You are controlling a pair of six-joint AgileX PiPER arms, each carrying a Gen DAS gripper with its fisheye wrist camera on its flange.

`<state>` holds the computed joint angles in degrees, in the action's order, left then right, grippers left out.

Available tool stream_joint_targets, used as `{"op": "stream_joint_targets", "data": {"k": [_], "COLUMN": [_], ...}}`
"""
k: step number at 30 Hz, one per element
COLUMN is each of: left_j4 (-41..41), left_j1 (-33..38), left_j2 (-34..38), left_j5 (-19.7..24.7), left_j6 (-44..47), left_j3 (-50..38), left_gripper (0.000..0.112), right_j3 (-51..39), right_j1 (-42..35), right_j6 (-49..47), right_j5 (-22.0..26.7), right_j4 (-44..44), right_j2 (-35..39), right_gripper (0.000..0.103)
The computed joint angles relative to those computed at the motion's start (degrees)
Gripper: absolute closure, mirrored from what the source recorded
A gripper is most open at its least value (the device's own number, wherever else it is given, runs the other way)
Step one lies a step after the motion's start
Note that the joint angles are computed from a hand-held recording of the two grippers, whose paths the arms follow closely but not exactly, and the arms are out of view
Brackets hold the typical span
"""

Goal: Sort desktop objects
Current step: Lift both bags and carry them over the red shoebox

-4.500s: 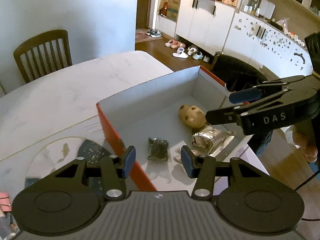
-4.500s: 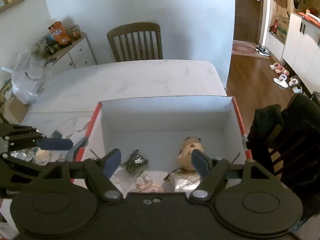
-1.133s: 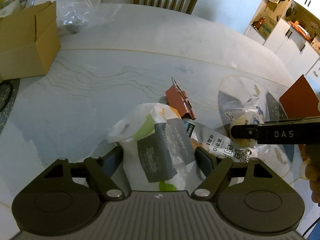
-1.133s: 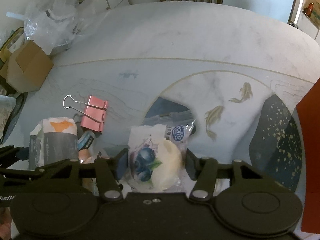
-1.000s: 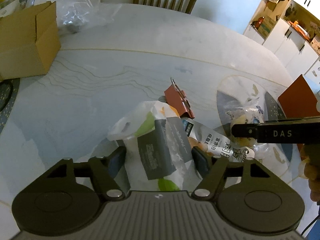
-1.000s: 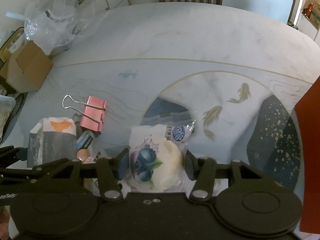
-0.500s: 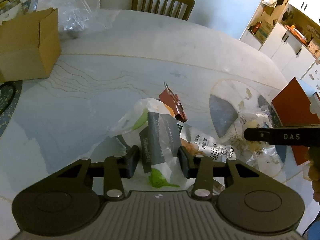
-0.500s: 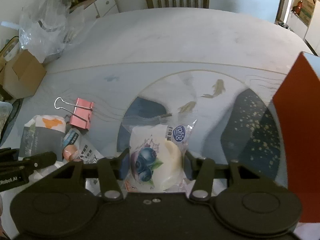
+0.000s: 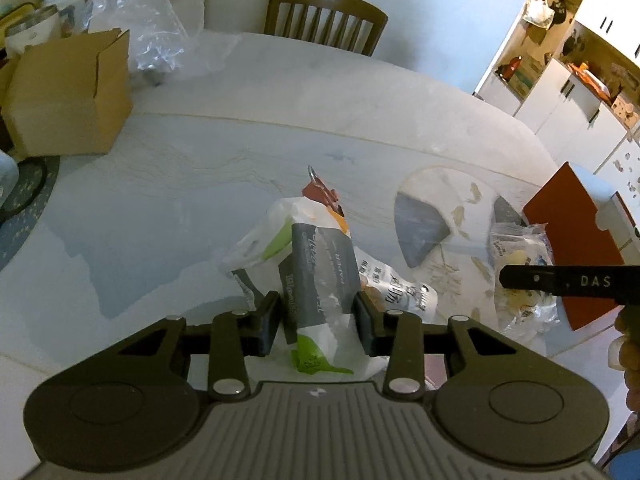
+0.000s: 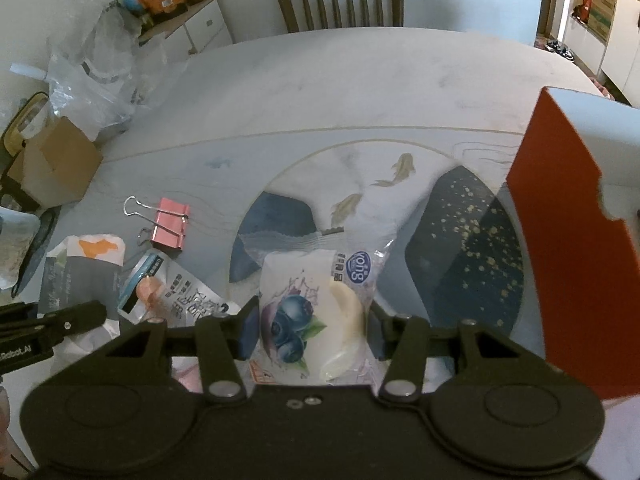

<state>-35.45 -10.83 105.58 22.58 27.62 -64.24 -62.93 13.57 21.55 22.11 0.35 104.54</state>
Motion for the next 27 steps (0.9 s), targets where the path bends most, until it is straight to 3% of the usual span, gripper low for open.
{"op": "stream_joint_targets", "data": {"k": [15,27], "left_j4": [9.2,15.9], "left_j1": [-4.6,-13.0], "left_j2": [-8.1,-9.9], "left_j5": [1.5,3.8], "left_j6": [-11.3,-21.2], "left_j3": [3.4,-0.9], "left_gripper": [0.074,0.074], "right_j3": [8.0,10.4], "right_j1": [-3.4,-15.8], "right_j6": [-9.5,-28.1], "right_j5": [1.7,6.9], "right_j4": [5.6,17.1], "right_j2": [-12.9,-23.0], "right_gripper": [0.052,0.052]}}
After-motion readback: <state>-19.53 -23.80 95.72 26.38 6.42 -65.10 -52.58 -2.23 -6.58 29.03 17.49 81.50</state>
